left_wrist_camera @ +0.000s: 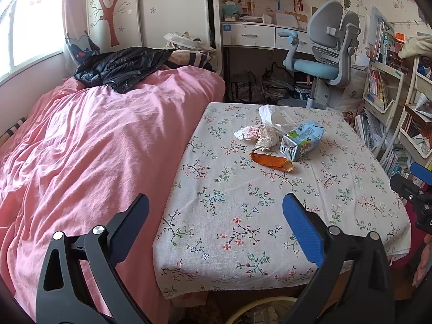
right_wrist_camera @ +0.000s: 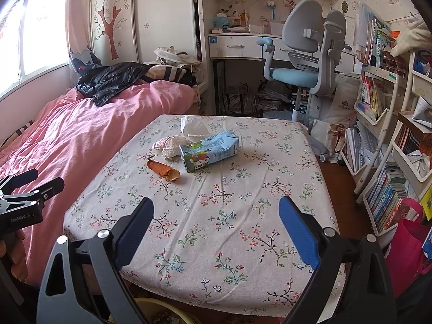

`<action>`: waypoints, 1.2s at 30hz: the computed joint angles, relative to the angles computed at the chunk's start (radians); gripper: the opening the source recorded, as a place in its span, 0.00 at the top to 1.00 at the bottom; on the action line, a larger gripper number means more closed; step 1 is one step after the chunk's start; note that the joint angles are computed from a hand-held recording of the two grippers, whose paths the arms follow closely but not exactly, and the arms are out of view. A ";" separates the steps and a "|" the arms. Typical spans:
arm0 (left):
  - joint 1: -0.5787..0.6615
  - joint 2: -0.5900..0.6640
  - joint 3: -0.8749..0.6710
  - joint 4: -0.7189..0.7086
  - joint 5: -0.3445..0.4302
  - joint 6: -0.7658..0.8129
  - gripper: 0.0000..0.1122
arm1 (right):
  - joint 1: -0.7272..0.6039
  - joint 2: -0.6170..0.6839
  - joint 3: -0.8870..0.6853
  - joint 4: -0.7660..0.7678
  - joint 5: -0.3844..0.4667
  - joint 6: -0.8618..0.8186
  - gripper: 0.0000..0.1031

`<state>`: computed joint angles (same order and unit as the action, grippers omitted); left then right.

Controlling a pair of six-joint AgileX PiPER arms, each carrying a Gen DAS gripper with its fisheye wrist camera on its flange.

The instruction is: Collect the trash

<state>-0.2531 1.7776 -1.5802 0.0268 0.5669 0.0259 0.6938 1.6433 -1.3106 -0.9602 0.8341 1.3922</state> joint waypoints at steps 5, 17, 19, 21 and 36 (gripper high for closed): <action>-0.001 -0.002 0.005 -0.005 -0.008 -0.002 0.15 | 0.000 0.005 -0.002 0.002 0.000 -0.008 0.13; 0.000 -0.002 0.008 -0.012 -0.014 0.001 0.15 | 0.008 0.021 -0.024 0.012 0.012 -0.031 0.13; 0.000 -0.001 0.007 -0.011 -0.013 0.000 0.15 | 0.008 0.022 -0.026 0.012 0.013 -0.031 0.13; 0.001 -0.001 0.005 -0.016 -0.010 0.005 0.15 | 0.009 0.023 -0.027 0.014 0.013 -0.035 0.13; -0.002 -0.002 0.016 -0.015 -0.012 0.009 0.15 | 0.014 0.034 -0.043 0.017 0.021 -0.041 0.13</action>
